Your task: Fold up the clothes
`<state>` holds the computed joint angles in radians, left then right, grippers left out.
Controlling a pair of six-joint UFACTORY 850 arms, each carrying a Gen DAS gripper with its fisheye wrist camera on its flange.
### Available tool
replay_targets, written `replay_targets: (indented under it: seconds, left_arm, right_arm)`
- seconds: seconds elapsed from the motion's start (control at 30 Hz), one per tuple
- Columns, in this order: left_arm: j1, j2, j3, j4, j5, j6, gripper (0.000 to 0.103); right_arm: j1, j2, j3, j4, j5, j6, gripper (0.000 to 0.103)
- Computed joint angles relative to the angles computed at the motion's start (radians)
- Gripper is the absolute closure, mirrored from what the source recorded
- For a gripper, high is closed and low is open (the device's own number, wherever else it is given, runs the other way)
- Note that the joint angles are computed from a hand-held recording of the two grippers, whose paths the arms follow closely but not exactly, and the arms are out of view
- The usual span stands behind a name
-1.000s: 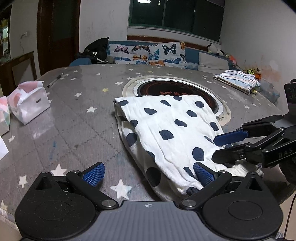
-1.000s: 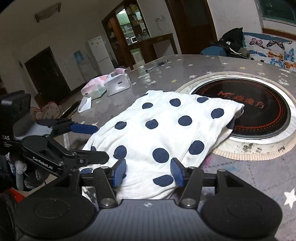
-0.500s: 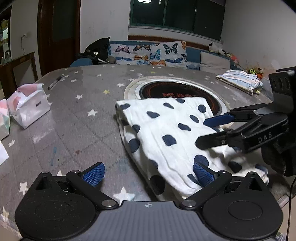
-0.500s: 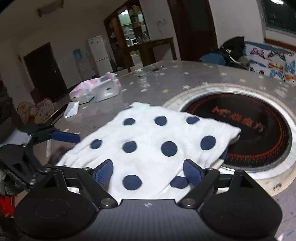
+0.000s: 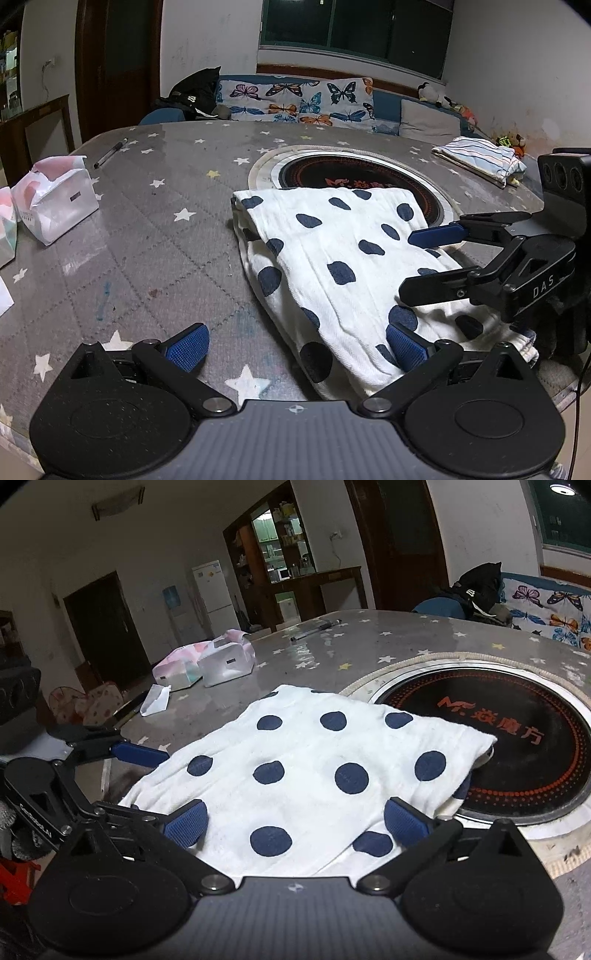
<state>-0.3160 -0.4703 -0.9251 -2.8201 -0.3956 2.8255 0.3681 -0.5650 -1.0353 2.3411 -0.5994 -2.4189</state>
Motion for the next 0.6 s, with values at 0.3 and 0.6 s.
replay_targets:
  seconds: [0.3,0.6]
  left_arm:
    - [-0.001,0.006,-0.003,-0.008,0.002,0.007,0.0]
    - [0.005,0.016,-0.002,-0.027,-0.009,0.01,0.0]
  right_arm:
    - [0.039,0.009,-0.001,0.108,0.082,-0.142,0.0]
    - [0.041,0.019,-0.006,0.112,0.109,-0.151,0.0]
